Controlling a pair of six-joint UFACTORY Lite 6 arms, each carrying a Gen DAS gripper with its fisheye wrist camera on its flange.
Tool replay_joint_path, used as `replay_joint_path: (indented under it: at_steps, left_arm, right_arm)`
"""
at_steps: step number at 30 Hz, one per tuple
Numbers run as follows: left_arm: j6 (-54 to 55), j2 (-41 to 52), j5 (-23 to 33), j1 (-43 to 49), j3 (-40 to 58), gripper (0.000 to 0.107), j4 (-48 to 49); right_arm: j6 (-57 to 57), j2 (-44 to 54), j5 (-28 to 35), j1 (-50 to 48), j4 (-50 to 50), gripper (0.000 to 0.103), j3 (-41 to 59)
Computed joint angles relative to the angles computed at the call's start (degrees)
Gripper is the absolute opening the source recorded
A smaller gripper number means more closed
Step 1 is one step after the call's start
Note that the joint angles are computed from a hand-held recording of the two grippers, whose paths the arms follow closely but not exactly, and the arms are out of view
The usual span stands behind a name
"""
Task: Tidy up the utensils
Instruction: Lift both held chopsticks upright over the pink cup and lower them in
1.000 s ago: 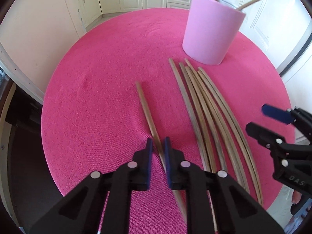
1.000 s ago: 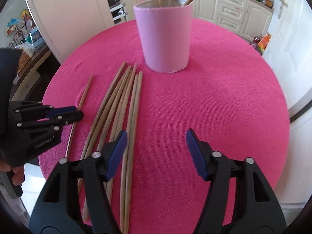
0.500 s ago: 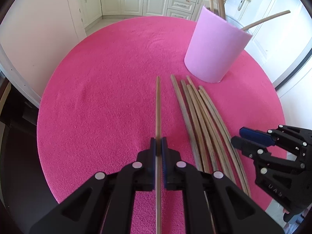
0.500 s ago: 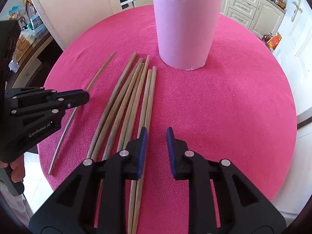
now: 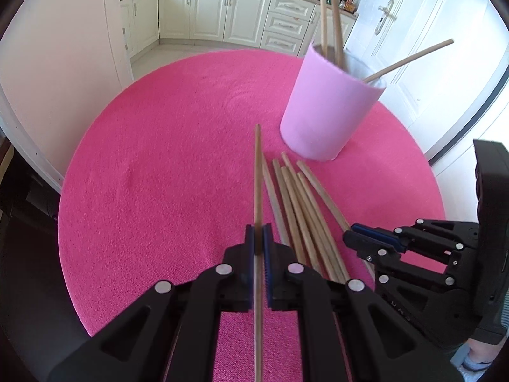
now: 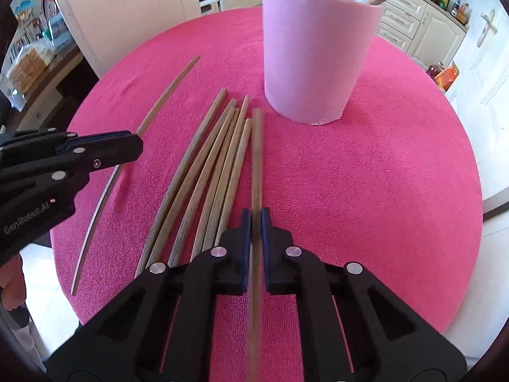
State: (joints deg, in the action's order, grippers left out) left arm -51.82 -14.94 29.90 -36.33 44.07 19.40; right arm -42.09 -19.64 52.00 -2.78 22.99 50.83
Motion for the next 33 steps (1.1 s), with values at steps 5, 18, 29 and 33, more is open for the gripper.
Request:
replay_joint_path:
  at_steps: [5, 18, 29, 33]
  left_arm:
    - [-3.8, -3.9, -1.4, -1.4, -0.1, 0.006, 3.7]
    - [-42.3, -8.8, -2.6, -13.5, 2.2, 0.006, 46.4]
    - [-81.2, -0.8, 3.8, -14.9, 7.3, 0.006, 90.6]
    - [-91.8, 1.7, 7.2, -11.6, 8.5, 0.006, 101.5]
  right_arm:
    - [-11.1, -3.1, 5.9, -9.9, 10.0, 0.007, 1.4]
    - [-30.7, -2.3, 24.8, -33.8, 39.1, 0.007, 8.6]
    - [-41.9, 0.2, 16.5, -31.8, 62.0, 0.007, 6.5]
    - [-45.1, 5.1, 13.1, -28.8, 70.7, 0.007, 8.7]
